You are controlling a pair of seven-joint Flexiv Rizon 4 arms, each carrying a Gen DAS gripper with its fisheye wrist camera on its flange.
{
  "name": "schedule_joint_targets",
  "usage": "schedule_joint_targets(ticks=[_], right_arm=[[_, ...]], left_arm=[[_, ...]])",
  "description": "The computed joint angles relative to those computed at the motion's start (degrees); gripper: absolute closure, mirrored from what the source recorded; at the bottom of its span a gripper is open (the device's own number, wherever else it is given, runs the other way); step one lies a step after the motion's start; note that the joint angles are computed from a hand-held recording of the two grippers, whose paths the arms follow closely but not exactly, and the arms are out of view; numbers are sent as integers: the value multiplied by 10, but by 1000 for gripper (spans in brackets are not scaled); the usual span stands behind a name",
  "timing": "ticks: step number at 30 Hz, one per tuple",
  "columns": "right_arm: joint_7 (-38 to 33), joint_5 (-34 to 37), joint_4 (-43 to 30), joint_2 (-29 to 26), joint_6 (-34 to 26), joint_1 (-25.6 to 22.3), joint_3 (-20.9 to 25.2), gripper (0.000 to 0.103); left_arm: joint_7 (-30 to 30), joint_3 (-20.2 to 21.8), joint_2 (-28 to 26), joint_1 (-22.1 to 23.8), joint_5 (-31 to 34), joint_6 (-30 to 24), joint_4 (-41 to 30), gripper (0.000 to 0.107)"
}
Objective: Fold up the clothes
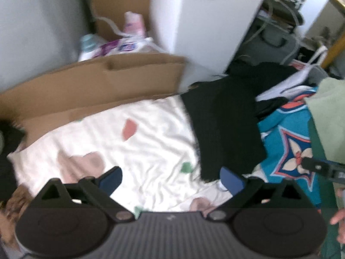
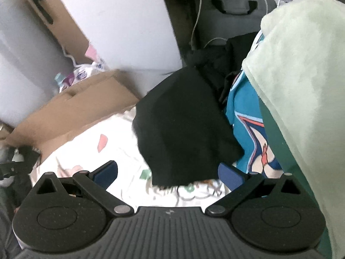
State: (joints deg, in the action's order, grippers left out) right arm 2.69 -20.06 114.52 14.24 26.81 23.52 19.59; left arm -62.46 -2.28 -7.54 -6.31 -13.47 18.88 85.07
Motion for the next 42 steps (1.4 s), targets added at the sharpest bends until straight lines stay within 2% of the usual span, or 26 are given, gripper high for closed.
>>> schedule_joint_targets(ticks=[3, 8, 14, 17, 22, 27, 31, 34, 38, 39, 42], right_arm=[[-13, 4, -34, -1, -39, 10, 5, 1], [-25, 7, -87, -9, -70, 24, 10, 1], [-48, 7, -178, -51, -111, 43, 4, 1], [-55, 5, -224, -70, -122, 52, 0, 1], [-80, 5, -324, -114, -200, 79, -6, 1], [-85, -19, -387, -142, -222, 105, -12, 1], [-79, -10, -398, -143, -202, 114, -15, 1], [-64, -21, -395, -141, -208, 123, -10, 1], [-41, -20, -361, -123, -173, 129, 2, 1], [-40, -20, -353, -120, -164, 130, 5, 1], [-25, -49, -356, -129, -185, 145, 15, 1]], left_arm=[[8, 10, 16, 13, -10, -14, -3, 8], [19, 23, 34, 39, -31, -49, -24, 7], [23, 33, 29, 69, -5, -119, -92, 6], [16, 40, 21, 89, -16, -149, -124, 5], [33, 48, 8, 122, -33, -201, -170, 5], [61, 61, 11, 151, -50, -212, -180, 5], [77, 73, 14, 182, -82, -227, -187, 5], [74, 85, 21, 209, -115, -243, -182, 4], [99, 102, 37, 234, -130, -250, -160, 4], [99, 107, 45, 239, -132, -246, -148, 4], [135, 120, 80, 241, -124, -214, -101, 4]])
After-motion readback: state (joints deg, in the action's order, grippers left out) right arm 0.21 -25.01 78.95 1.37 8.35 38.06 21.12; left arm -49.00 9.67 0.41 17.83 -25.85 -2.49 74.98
